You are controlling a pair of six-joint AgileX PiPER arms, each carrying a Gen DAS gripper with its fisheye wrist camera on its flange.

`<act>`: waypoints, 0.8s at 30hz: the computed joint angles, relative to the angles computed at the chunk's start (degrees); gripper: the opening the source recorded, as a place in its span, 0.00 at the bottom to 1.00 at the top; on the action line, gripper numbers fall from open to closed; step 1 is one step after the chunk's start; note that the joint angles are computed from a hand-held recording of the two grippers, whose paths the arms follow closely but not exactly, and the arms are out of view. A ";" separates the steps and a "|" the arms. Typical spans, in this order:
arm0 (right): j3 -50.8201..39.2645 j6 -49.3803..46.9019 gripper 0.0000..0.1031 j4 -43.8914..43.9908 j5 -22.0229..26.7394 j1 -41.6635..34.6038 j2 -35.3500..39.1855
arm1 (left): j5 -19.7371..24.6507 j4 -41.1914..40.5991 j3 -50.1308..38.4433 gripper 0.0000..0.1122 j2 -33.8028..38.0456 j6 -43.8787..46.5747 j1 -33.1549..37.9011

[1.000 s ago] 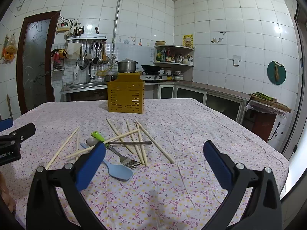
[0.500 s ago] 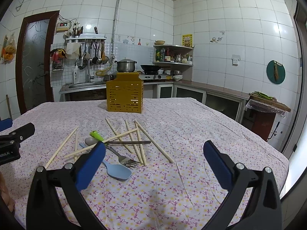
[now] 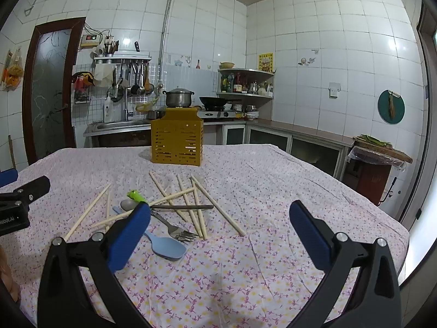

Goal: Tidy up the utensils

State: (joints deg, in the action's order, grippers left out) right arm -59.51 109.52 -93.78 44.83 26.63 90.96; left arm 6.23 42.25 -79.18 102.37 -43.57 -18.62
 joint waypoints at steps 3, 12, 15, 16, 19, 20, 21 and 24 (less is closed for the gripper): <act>0.02 -0.21 0.96 0.07 0.26 0.24 -0.27 | -0.24 2.73 0.33 0.88 -0.21 -2.78 -0.06; 0.29 0.16 0.96 -0.46 0.99 0.66 -0.58 | -1.41 4.22 1.02 0.88 -0.64 -4.17 0.26; 0.49 0.56 0.96 -0.88 1.44 0.91 -0.73 | -1.64 5.99 1.12 0.88 -0.65 -5.90 0.23; 0.54 0.64 0.96 -1.01 1.41 0.83 -0.74 | -1.61 6.95 1.13 0.88 -0.64 -6.85 0.20; 0.57 0.63 0.96 -1.06 1.45 0.83 -0.80 | -1.62 6.77 1.12 0.88 -0.63 -6.68 0.19; 0.55 0.54 0.96 -1.01 1.50 0.86 -0.81 | -1.62 6.77 1.12 0.88 -0.63 -6.68 0.19; 0.55 0.56 0.96 -1.04 1.46 0.82 -0.80 | -1.64 8.04 1.17 0.88 -0.67 -7.88 0.18; 0.56 0.55 0.96 -1.06 1.40 0.77 -0.89 | -1.82 11.97 1.44 0.88 -0.76 -11.71 0.16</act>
